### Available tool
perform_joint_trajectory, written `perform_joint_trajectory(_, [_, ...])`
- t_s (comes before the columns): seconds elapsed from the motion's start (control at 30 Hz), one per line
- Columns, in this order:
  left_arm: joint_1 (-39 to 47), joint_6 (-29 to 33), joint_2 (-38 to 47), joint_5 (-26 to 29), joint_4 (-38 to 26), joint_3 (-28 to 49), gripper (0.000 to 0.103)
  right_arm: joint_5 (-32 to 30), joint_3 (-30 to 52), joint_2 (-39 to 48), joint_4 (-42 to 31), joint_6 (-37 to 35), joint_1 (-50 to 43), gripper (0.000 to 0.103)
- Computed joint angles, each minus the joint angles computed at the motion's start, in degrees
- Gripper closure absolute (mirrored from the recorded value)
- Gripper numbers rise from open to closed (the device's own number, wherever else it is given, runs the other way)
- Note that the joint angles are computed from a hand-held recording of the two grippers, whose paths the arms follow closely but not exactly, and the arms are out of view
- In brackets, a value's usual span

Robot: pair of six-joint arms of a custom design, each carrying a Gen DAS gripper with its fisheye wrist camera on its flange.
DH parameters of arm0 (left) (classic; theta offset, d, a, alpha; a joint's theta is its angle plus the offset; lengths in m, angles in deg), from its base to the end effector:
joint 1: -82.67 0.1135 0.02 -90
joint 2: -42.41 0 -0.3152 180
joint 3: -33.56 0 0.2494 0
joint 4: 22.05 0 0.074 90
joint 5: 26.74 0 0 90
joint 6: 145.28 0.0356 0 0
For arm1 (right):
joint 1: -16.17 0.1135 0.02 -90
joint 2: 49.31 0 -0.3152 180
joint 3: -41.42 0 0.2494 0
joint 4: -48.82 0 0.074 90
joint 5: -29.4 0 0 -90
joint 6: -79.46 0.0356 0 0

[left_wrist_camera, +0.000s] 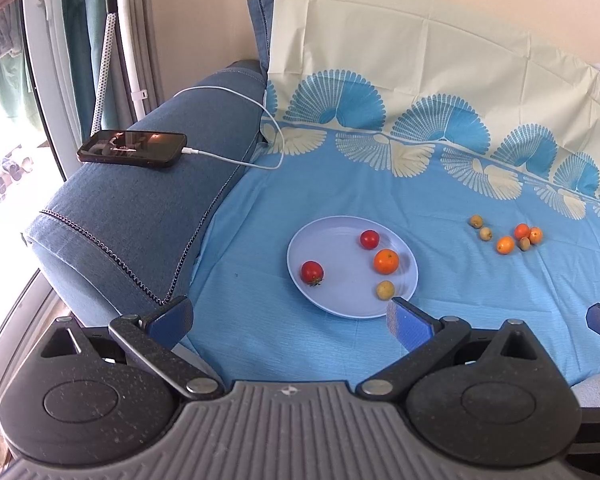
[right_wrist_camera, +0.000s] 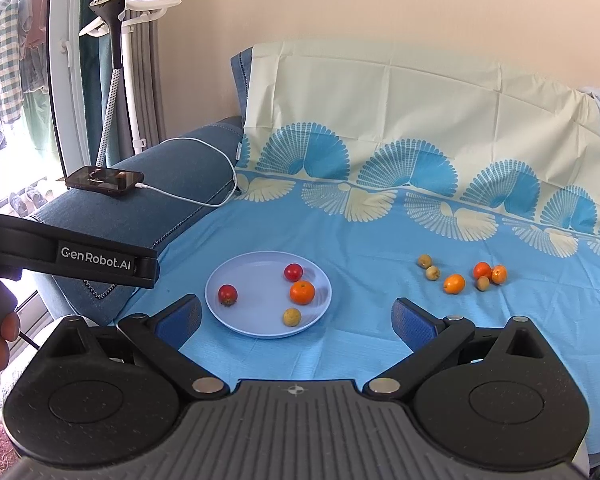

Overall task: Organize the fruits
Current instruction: 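Hold both open tools above the plate, then move toward the fruit pile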

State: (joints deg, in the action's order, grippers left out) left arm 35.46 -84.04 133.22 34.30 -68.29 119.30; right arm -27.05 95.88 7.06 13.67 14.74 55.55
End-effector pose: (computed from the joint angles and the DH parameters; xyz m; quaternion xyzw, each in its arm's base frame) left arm 0.2427 -0.2368 0.3246 0.0647 0.9150 -0.0114 0.3980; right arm 0.1496 0.0974 0.3052 0.0225 0.8664 0.0099 0.4988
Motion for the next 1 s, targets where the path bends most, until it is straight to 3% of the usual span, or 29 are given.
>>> perform_joint_trajectory(1.0, [2.6, -0.5, 3.0, 3.3, -1.7, 1.5, 0.0, -3.2, -0.3, 2.2, 1.0, 0.5, -2.7, 0.002])
